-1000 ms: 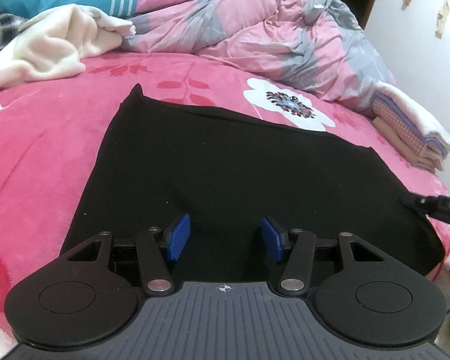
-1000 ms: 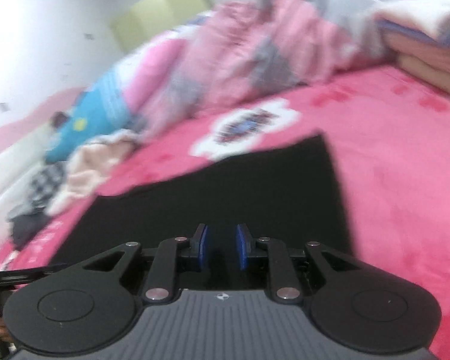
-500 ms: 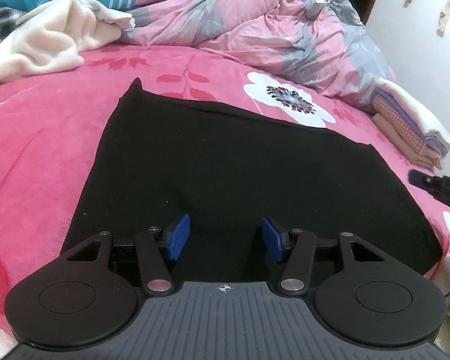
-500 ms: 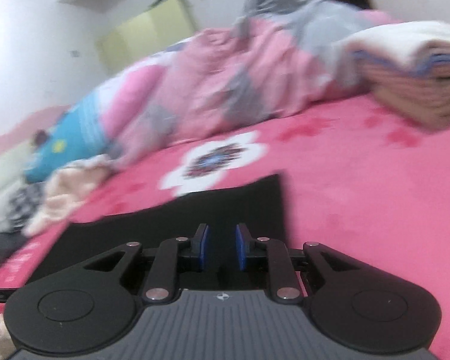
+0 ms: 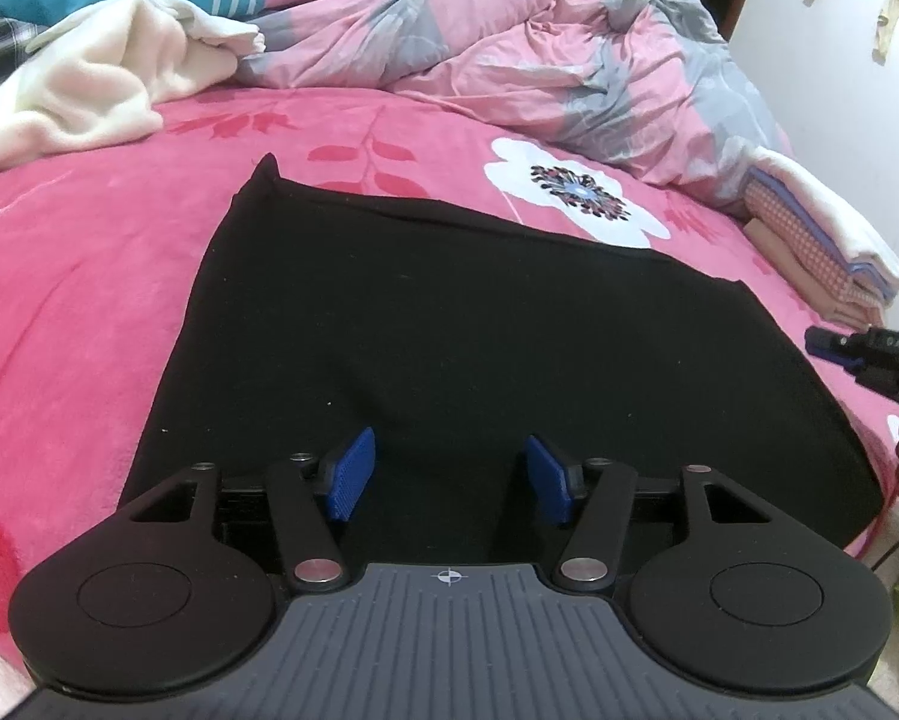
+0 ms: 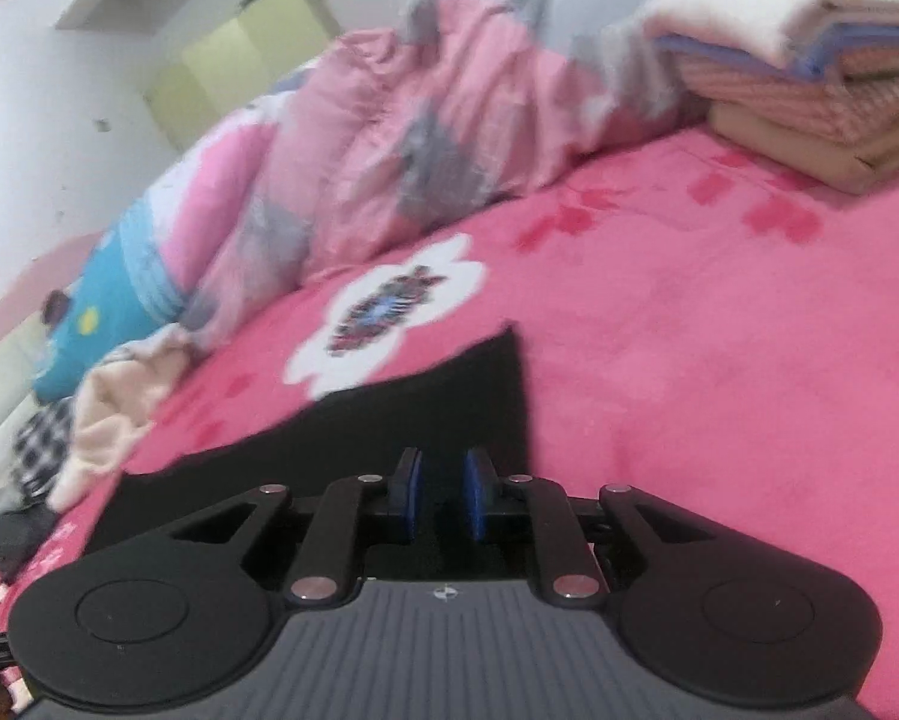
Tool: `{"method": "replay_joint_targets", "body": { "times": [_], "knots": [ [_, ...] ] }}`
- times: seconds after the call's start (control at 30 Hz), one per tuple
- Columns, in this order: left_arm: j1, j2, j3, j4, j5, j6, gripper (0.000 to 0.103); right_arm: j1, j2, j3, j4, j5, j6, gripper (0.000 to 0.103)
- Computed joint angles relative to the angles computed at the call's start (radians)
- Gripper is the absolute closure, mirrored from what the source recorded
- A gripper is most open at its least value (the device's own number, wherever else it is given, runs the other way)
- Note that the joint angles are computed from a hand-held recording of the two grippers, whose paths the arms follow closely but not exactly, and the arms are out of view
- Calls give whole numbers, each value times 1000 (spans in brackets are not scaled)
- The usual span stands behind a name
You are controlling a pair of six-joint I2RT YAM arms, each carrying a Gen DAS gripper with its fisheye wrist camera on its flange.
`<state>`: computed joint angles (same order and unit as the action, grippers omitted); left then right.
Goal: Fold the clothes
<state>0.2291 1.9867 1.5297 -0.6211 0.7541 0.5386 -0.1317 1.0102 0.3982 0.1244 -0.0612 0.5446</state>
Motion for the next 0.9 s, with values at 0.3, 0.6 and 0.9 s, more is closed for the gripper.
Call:
{"method": "replay_joint_targets", "body": {
  "times": [0.3, 0.6, 0.9],
  "knots": [
    [1, 9, 15, -12, 0, 6, 46, -75, 265, 112, 67, -98, 23, 86],
    [4, 13, 20, -17, 8, 10, 45, -16, 190, 125, 41, -130, 49, 84],
    [8, 15, 29, -31, 14, 19, 45, -61, 298, 197, 19, -11, 139, 84]
  ]
}}
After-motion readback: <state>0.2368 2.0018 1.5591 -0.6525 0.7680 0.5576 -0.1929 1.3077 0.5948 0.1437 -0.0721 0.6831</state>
